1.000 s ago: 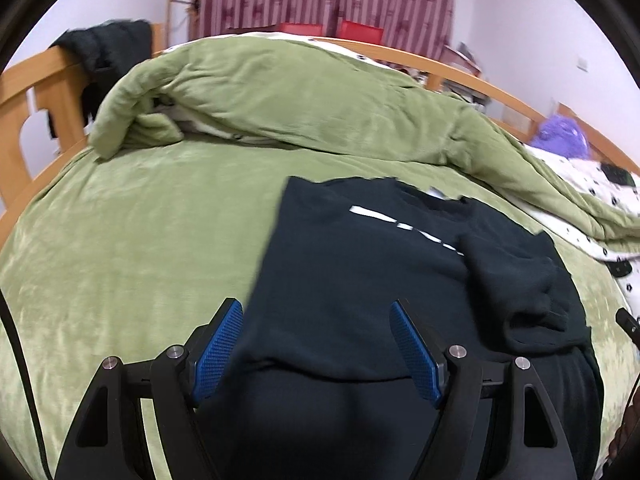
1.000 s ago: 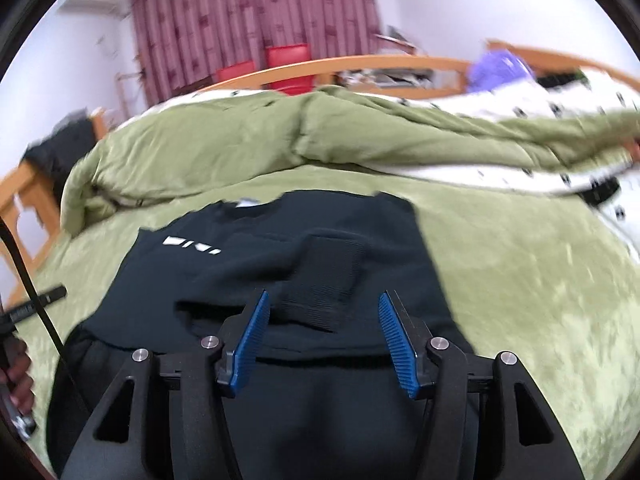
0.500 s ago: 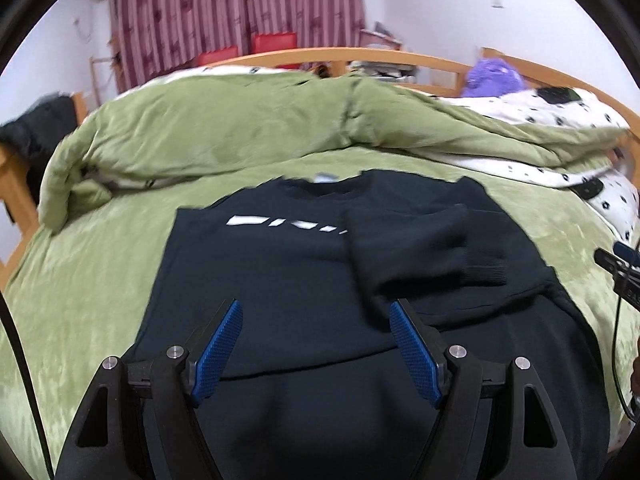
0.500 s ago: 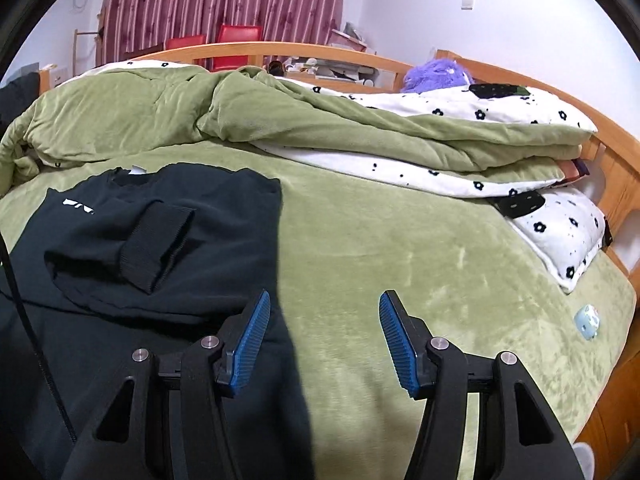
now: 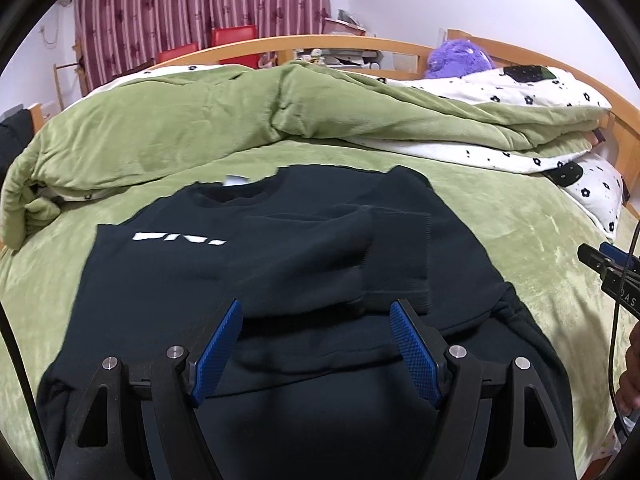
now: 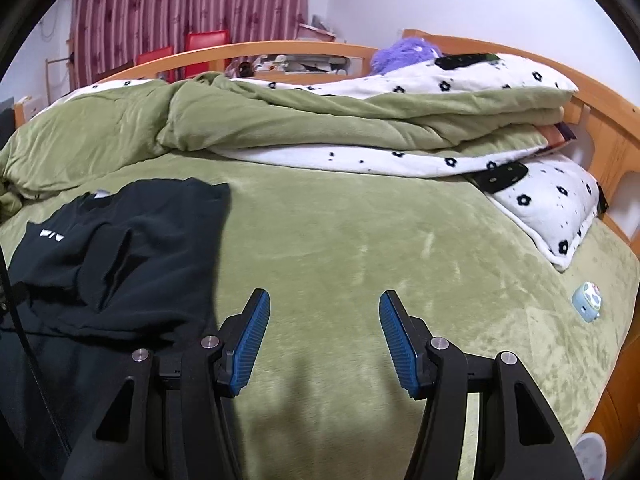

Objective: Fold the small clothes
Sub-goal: 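Grasp the laid ribbed cuff with the left tool and lift it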

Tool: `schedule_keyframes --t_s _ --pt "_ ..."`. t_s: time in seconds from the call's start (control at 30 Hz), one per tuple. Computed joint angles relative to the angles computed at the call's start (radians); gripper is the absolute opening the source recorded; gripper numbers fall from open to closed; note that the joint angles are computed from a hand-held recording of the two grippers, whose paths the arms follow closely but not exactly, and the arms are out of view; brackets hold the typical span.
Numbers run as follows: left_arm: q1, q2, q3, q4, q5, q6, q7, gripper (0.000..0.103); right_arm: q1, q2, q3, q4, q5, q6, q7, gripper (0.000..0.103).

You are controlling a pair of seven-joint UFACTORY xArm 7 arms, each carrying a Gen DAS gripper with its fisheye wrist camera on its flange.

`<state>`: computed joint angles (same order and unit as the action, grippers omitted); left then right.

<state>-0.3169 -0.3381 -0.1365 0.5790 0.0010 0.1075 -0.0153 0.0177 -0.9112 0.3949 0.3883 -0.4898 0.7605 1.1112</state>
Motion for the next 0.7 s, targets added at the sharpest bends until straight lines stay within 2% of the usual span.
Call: schedule_keyframes --t_s 0.13,0.27,0.4,0.5,0.6,0.63,0.7 --pt "-0.006 0.073 -0.042 0.039 0.014 -0.02 -0.035 0.075 -0.031 0.016 -0.005 -0.011 -0.023 -0.006 0.009 0.056" --pt "-0.053 0.143 -0.033 0.071 -0.008 -0.035 -0.027 0.075 -0.038 0.055 -0.024 -0.02 -0.03 -0.039 0.001 0.056" --pt "-0.041 0.229 -0.061 0.126 0.032 -0.035 -0.059 0.075 -0.042 0.084 -0.02 -0.018 -0.046 -0.053 -0.005 0.056" --pt "-0.02 0.281 -0.079 0.161 0.109 -0.022 -0.126 0.074 -0.043 0.104 -0.021 -0.011 -0.055 -0.071 -0.003 0.056" --pt "-0.047 0.313 -0.054 0.176 0.016 -0.031 -0.068 0.074 -0.048 0.118 -0.019 -0.004 -0.064 -0.081 0.003 0.056" --pt "-0.048 0.322 -0.051 0.184 0.008 -0.027 -0.068 0.073 -0.049 0.123 -0.019 -0.001 -0.065 -0.083 0.007 0.056" --pt "-0.039 0.336 -0.045 0.195 0.07 -0.022 -0.14 0.061 -0.05 0.128 -0.025 0.002 -0.064 -0.09 0.011 0.056"
